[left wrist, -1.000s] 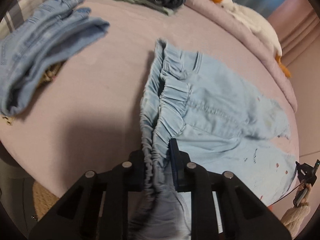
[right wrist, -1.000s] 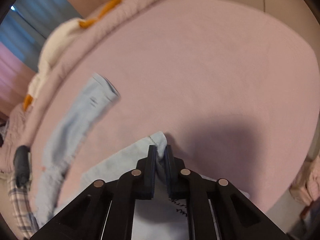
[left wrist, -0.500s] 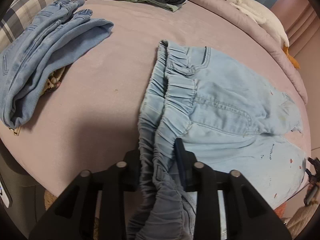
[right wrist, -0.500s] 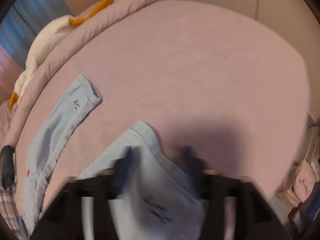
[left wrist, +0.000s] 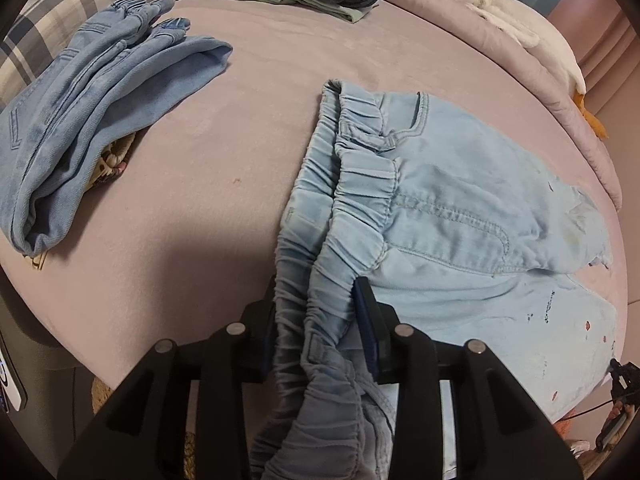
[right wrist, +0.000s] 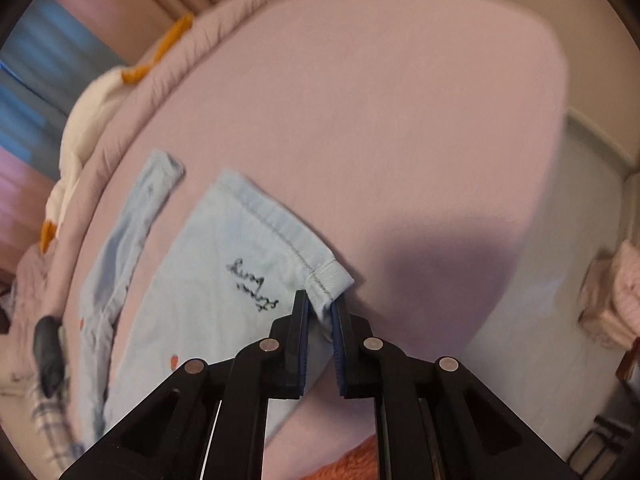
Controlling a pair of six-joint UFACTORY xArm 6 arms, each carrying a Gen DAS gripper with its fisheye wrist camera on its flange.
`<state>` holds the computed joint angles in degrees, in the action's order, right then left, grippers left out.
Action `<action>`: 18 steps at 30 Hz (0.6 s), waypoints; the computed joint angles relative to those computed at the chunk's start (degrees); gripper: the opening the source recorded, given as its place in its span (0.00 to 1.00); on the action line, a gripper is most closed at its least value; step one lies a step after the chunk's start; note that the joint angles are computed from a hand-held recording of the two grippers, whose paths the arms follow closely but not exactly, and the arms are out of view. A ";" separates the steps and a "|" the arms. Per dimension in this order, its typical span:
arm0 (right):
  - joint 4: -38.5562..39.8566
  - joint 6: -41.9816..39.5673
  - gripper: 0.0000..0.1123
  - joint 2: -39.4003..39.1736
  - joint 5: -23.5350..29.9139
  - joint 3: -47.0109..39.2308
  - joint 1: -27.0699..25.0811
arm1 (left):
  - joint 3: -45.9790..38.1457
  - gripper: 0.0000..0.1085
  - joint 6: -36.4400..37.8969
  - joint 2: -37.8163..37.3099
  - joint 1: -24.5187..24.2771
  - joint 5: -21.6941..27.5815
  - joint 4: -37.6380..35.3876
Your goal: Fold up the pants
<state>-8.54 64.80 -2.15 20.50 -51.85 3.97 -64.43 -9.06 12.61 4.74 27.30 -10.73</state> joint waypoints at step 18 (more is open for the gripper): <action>-11.24 -1.16 0.64 16.68 10.02 -33.75 8.67 | 0.00 0.75 3.47 -6.13 -0.99 -5.11 -11.45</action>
<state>-19.77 63.64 14.52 30.52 -85.60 12.63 -64.43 -5.59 6.48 3.75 22.19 -22.18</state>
